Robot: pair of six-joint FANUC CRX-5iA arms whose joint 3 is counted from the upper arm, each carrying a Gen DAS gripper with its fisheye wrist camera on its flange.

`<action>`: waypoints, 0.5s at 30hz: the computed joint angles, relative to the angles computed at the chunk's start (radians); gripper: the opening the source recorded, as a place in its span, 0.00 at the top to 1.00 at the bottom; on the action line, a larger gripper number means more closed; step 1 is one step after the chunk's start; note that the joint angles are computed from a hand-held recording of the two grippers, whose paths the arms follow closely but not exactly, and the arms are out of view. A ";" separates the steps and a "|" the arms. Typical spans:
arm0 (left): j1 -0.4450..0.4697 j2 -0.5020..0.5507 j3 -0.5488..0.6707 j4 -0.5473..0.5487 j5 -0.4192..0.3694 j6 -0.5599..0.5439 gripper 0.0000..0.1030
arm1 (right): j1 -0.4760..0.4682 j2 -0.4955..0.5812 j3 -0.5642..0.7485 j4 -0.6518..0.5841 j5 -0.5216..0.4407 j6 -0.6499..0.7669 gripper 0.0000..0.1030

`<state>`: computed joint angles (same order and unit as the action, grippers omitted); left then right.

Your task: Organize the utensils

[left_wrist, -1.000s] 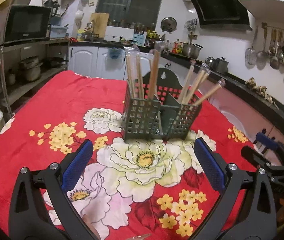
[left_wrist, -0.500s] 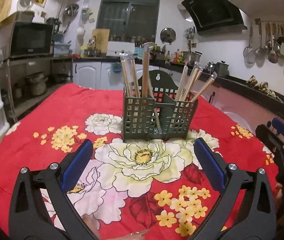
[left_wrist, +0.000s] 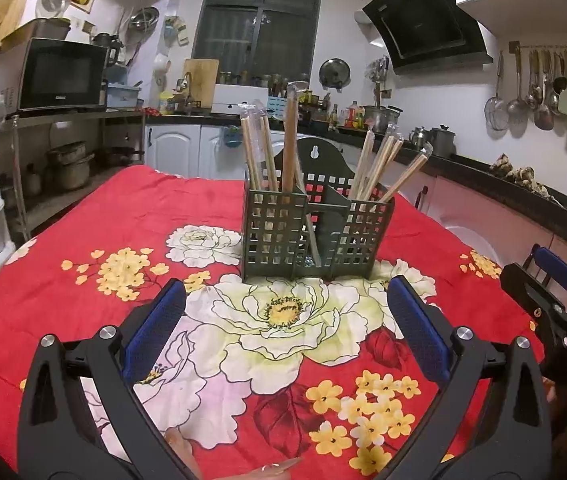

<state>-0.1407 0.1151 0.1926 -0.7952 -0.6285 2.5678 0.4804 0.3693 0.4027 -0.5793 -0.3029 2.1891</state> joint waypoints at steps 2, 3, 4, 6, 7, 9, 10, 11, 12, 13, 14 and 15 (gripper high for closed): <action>-0.001 0.000 -0.001 -0.004 0.001 0.004 0.10 | 0.001 0.000 -0.003 0.006 0.004 -0.011 0.06; 0.001 0.000 -0.001 0.002 0.002 -0.001 0.10 | 0.004 -0.001 -0.008 0.022 0.011 -0.028 0.06; 0.000 0.000 0.000 0.002 0.000 0.000 0.10 | 0.003 -0.001 -0.007 0.021 0.010 -0.029 0.06; 0.004 -0.002 -0.004 0.009 0.005 -0.005 0.10 | 0.005 -0.001 -0.010 0.026 0.015 -0.032 0.06; 0.002 -0.002 -0.003 0.006 0.002 -0.001 0.10 | 0.004 -0.002 -0.010 0.021 0.013 -0.028 0.06; 0.005 -0.001 -0.004 0.011 0.008 -0.006 0.10 | 0.005 -0.003 -0.012 0.023 0.017 -0.029 0.06; 0.003 0.000 -0.002 0.008 0.003 -0.005 0.10 | 0.004 -0.002 -0.009 0.019 0.013 -0.025 0.06; 0.003 0.000 -0.002 0.006 0.002 -0.005 0.10 | 0.004 -0.002 -0.010 0.022 0.013 -0.029 0.06; 0.002 0.000 -0.003 0.007 0.001 -0.007 0.10 | 0.005 -0.002 -0.012 0.029 0.015 -0.035 0.06; 0.002 -0.001 -0.004 0.005 0.000 -0.006 0.10 | 0.005 -0.002 -0.011 0.025 0.014 -0.032 0.06; 0.003 -0.001 -0.003 0.006 0.003 -0.005 0.10 | 0.004 -0.003 -0.012 0.021 0.015 -0.028 0.06; 0.003 -0.001 -0.004 0.005 0.004 -0.005 0.10 | 0.003 -0.002 -0.010 0.017 0.014 -0.023 0.06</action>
<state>-0.1378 0.1138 0.1890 -0.7898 -0.6244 2.5631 0.4839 0.3672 0.3928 -0.5619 -0.2891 2.1657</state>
